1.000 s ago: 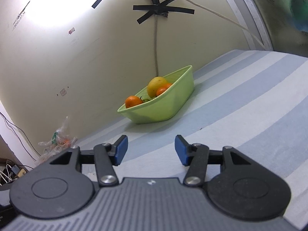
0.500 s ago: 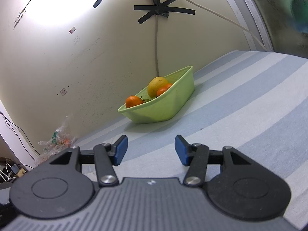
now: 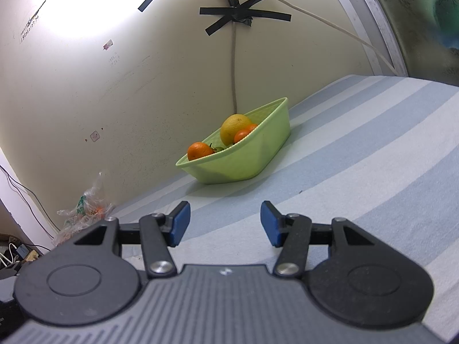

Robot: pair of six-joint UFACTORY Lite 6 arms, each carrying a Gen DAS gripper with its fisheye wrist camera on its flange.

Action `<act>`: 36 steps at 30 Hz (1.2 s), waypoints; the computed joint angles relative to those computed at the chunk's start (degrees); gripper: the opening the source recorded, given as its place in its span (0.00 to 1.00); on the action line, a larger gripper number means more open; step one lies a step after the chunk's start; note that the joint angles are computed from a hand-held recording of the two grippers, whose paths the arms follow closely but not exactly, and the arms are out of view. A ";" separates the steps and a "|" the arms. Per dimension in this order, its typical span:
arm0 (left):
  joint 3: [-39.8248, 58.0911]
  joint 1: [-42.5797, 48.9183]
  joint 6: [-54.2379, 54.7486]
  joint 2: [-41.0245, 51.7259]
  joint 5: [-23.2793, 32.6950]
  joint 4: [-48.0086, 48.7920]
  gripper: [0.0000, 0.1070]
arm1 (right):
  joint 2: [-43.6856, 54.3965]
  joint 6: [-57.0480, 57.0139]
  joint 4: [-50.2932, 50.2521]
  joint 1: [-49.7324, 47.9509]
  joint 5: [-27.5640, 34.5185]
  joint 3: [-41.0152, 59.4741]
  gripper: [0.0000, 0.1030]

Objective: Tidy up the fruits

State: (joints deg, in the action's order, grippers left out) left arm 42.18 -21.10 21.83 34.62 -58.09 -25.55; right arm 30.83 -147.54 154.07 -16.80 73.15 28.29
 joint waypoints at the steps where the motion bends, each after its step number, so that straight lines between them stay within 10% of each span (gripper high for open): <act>1: 0.04 -0.18 0.33 0.22 -0.57 -0.54 0.96 | 0.03 -0.01 -0.02 -0.01 -0.01 0.03 0.55; 36: -0.05 0.04 2.11 0.87 -2.17 -0.86 0.96 | 0.27 -0.09 -0.09 -0.11 0.18 0.11 0.55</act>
State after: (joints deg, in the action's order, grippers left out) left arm 42.13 -21.06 23.94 35.49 -60.26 -26.42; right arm 31.10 -147.62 153.98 -16.91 73.33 28.40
